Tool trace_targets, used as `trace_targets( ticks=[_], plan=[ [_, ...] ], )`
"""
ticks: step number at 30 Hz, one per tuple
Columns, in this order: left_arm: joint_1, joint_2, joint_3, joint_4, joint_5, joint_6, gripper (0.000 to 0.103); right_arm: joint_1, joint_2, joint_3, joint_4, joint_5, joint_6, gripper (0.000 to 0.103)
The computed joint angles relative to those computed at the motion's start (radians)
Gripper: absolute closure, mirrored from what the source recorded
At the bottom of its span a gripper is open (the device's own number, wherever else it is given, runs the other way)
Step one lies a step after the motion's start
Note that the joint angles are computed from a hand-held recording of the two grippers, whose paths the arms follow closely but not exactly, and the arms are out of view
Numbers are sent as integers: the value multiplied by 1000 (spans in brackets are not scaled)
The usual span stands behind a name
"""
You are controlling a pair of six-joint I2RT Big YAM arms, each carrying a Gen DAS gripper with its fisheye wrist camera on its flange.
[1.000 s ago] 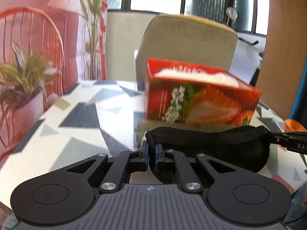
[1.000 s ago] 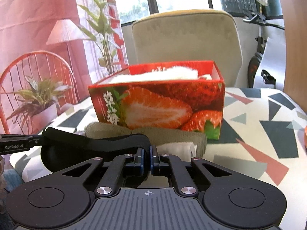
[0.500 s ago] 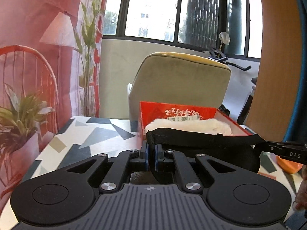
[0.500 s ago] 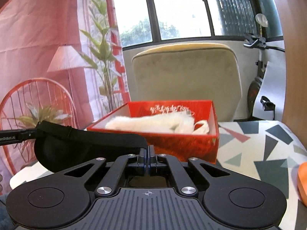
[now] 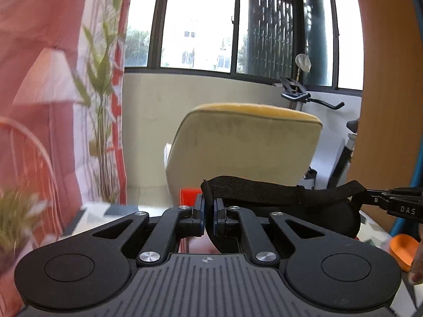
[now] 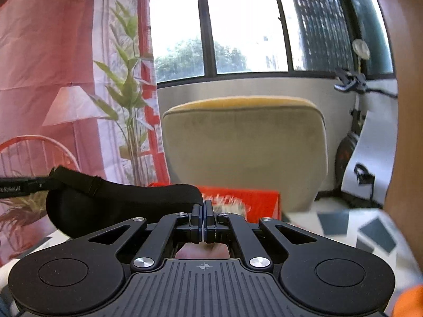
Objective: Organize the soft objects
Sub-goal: 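Lift the black strap item with both tools and carry it over the red box, then lower the black strap item into the red box and open both tools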
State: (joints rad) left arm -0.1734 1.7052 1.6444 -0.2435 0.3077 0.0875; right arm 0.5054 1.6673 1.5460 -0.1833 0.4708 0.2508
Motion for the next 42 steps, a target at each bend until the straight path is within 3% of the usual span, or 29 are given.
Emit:
trace_targets(
  ticks=[6, 11, 15, 18, 22, 25, 27, 29, 31, 34, 35, 36, 37, 42],
  plan=[
    [-38, 154, 247, -104, -53, 23, 96, -70, 116, 195, -96, -47, -34, 102],
    [-65, 322, 503, -262, -109, 79, 96, -125, 247, 378, -210, -71, 5, 102],
    [-72, 473, 750, -451, -110, 69, 96, -154, 346, 518, -337, -94, 39, 102],
    [-79, 539, 853, -532, -121, 89, 96, -168, 413, 617, -441, -107, 58, 102],
    [-83, 637, 1014, -656, -135, 126, 95, -174, 465, 690, -515, -118, 81, 102],
    [-78, 677, 1083, -711, -110, 130, 92, -176, 490, 730, -558, -113, 91, 101],
    [-76, 709, 1148, -758, -95, 143, 81, -173, 491, 730, -569, -101, 93, 99],
    [-74, 696, 1122, -738, -88, 158, 50, -171, 490, 729, -579, -88, 89, 92],
    [-71, 631, 999, -658, -82, 162, 44, -167, 487, 728, -582, -67, 85, 86],
    [-67, 585, 932, -631, -65, 169, 29, -157, 461, 687, -556, -43, 76, 71],
    [-65, 551, 873, -600, -56, 165, 18, -153, 447, 664, -538, -38, 75, 67],
    [-63, 524, 828, -573, -44, 161, 8, -150, 426, 630, -510, -36, 75, 54],
    [-59, 486, 764, -536, -31, 155, 4, -145, 402, 591, -477, -30, 76, 39],
    [-49, 382, 609, -468, -15, 140, 0, -118, 295, 422, -352, 15, 55, 1]
  ],
)
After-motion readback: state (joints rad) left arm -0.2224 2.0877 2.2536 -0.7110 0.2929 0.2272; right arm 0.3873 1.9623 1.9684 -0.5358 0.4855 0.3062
